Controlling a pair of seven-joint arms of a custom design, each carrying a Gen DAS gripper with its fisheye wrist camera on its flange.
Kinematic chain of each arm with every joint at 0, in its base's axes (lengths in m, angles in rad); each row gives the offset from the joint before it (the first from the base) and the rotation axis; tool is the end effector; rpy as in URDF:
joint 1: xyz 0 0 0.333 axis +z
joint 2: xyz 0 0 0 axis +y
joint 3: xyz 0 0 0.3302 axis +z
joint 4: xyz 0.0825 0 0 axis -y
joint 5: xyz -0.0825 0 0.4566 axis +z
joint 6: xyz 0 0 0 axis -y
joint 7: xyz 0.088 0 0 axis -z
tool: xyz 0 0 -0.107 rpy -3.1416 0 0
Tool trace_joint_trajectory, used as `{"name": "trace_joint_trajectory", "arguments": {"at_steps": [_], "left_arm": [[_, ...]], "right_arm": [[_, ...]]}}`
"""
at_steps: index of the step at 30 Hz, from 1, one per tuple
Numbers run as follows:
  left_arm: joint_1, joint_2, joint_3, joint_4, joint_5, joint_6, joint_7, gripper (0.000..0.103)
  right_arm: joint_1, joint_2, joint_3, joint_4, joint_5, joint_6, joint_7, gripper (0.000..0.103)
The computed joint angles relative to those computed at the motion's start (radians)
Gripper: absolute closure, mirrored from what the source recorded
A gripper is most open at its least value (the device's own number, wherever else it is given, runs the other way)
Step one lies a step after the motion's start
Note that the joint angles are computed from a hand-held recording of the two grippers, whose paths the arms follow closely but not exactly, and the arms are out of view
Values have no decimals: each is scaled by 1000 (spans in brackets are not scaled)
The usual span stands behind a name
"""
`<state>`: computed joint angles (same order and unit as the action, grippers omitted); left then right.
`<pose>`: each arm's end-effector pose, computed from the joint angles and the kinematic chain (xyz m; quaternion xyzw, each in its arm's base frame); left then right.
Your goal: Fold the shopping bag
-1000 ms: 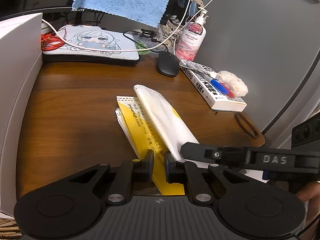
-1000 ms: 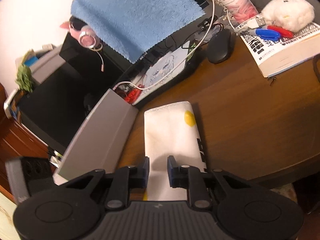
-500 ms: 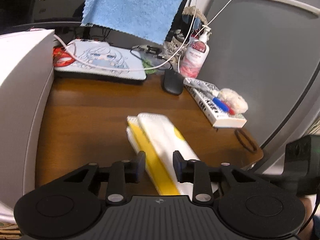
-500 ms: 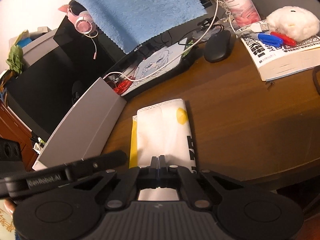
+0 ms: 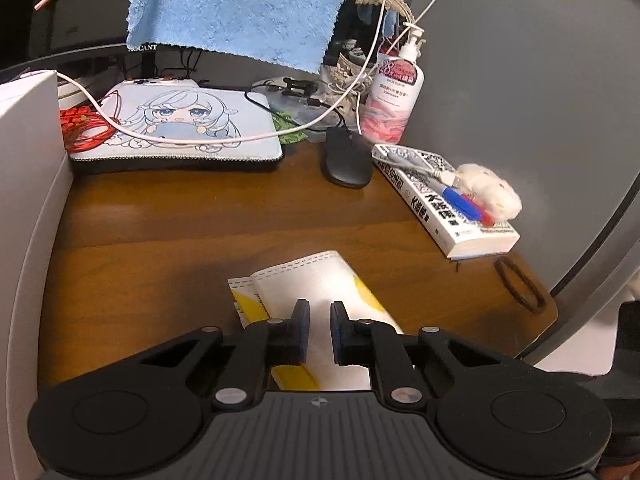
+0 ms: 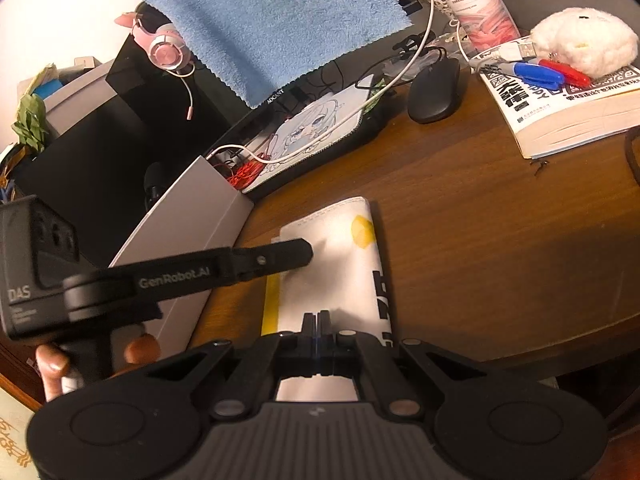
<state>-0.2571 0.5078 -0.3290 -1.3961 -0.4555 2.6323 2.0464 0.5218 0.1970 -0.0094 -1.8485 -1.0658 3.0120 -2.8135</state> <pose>0.7230 -0.3960 0.5016 -0.4051 0.8102 -0.4199 0.0554 0.5872 0.4045 0.4831 -0.4844 0.7209 -0.1043 0.4846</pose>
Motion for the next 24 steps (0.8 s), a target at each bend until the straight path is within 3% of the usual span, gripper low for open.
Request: {"name": "trace_joint_trajectory", "arguments": {"at_steps": [5,6,10,14,17,24], "left_arm": [[13,-3,-15,-24,-16,26,48,90],[17,-4,-19,-26,-24,28,57,90],[33,2,-32,-21,-62,17,80,90],[52,9,-48,-16,-116,3,100,91],[64,10,-57,-17,-155,-6,114,91],[62,-18,-54,-61,-188,23,158,91]], "right_arm": [[6,-10,-2,4,-28,-6,14,100],[10,-21,0,4,-45,-31,8,94],[5,-57,35,3,-85,-166,-39,92],[-28,-38,78,16,34,-188,-206,92],[-17,-6,96,57,115,-278,-382,99],[14,-3,67,52,71,-284,-323,101]]}}
